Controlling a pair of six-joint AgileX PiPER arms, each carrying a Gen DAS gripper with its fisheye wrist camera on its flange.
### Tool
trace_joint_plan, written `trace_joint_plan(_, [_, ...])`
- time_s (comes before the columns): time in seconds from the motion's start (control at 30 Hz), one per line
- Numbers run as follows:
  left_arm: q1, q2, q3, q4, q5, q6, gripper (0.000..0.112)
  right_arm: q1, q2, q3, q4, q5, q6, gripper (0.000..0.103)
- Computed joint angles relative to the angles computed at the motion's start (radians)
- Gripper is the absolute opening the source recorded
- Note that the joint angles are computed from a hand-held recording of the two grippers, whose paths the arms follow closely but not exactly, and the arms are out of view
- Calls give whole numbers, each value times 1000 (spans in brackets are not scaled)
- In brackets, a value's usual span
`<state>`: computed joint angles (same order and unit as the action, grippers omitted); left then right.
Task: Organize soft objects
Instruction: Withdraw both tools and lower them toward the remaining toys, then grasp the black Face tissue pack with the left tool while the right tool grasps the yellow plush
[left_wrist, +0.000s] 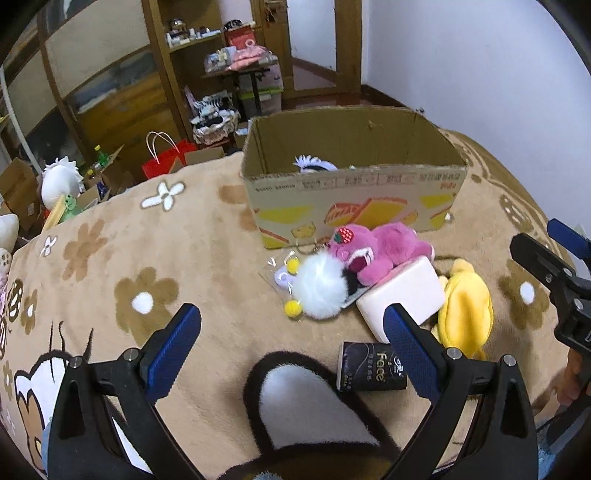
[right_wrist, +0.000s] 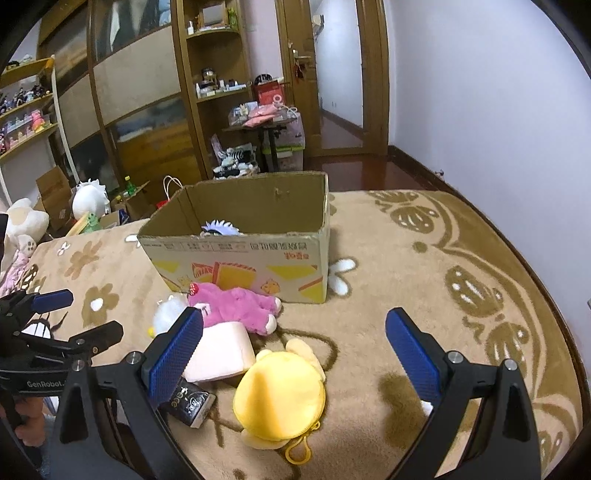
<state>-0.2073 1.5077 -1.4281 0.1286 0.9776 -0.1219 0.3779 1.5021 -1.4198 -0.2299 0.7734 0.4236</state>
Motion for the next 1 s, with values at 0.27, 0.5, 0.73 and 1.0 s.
trace_joint_plan(0.27, [8,36,-19,-48,36,44,98,-5,40,-5,12,19,1,103])
trace_joint_plan(0.5, [14,103,-56,-122,96,121,98,-37,89,-28,112,65,-67,103])
trace_joint_plan(0.73, [15,166,-82,-192,150,164,98,-68,141,-55,177,138,-92,103])
trace_joint_plan(1.0, [45,237,-127,-288,225,198,98,-95,203,-83,252,204,-133,103])
